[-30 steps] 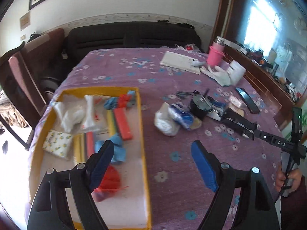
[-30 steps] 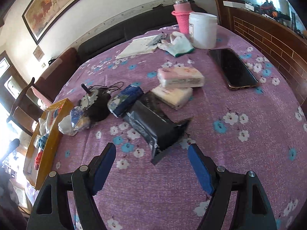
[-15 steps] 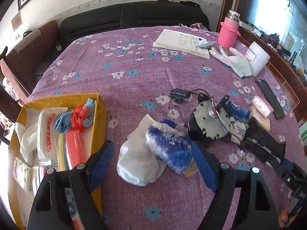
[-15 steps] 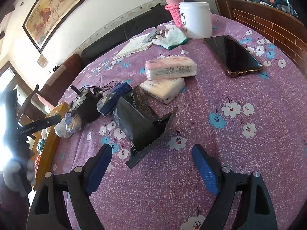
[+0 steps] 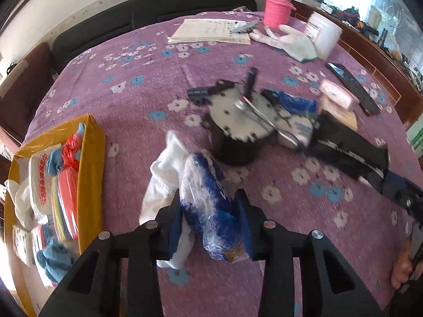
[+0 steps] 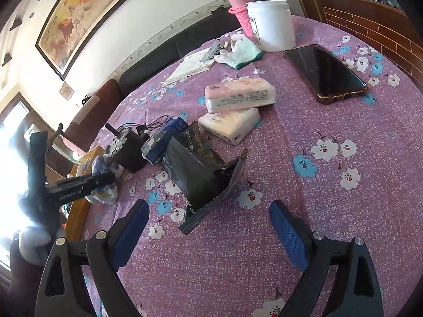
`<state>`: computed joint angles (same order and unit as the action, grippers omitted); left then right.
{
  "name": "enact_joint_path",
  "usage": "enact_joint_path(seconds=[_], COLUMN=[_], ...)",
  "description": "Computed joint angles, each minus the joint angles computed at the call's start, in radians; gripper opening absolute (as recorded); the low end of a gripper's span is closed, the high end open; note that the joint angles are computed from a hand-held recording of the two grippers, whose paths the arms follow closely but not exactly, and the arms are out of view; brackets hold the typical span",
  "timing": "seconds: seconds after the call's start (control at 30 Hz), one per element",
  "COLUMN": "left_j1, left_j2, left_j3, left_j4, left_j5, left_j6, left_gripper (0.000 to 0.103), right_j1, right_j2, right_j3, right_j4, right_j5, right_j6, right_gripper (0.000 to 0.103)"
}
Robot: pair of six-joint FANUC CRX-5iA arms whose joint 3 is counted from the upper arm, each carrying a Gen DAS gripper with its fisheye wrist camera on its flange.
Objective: Organize soft objects
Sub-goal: 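Grasp the white plastic bag with the left gripper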
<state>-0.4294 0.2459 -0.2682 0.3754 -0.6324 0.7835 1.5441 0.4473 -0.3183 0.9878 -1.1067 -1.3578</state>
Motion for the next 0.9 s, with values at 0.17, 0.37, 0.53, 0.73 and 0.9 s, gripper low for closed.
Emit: enact_joint_path(seconds=[0.17, 0.37, 0.53, 0.73, 0.9], left_j1=[-0.013, 0.036, 0.081, 0.068, 0.022], left_j2=[-0.102, -0.261, -0.246, -0.097, -0.001], left_j3=[-0.149, -0.342, -0.325, -0.166, -0.052], left_j4=[0.109, 0.394, 0.397, 0.276, 0.078], left_j5=[-0.074, -0.019, 0.023, 0.012, -0.001], left_j6=[-0.16, -0.364, -0.302, -0.158, 0.015], left_gripper=[0.037, 0.069, 0.074, 0.074, 0.074], right_j1=[-0.003, -0.009, -0.01, -0.011, -0.012], right_j2=[0.004, 0.008, 0.016, 0.023, 0.033], right_j3=[0.009, 0.016, 0.032, 0.05, 0.072], right_j4=[-0.008, -0.014, -0.032, -0.054, -0.079], right_j5=[0.0, 0.002, -0.005, -0.015, -0.025], right_j6=[0.021, 0.041, 0.067, 0.098, 0.135], right_gripper=[0.096, 0.097, 0.097, 0.097, 0.097])
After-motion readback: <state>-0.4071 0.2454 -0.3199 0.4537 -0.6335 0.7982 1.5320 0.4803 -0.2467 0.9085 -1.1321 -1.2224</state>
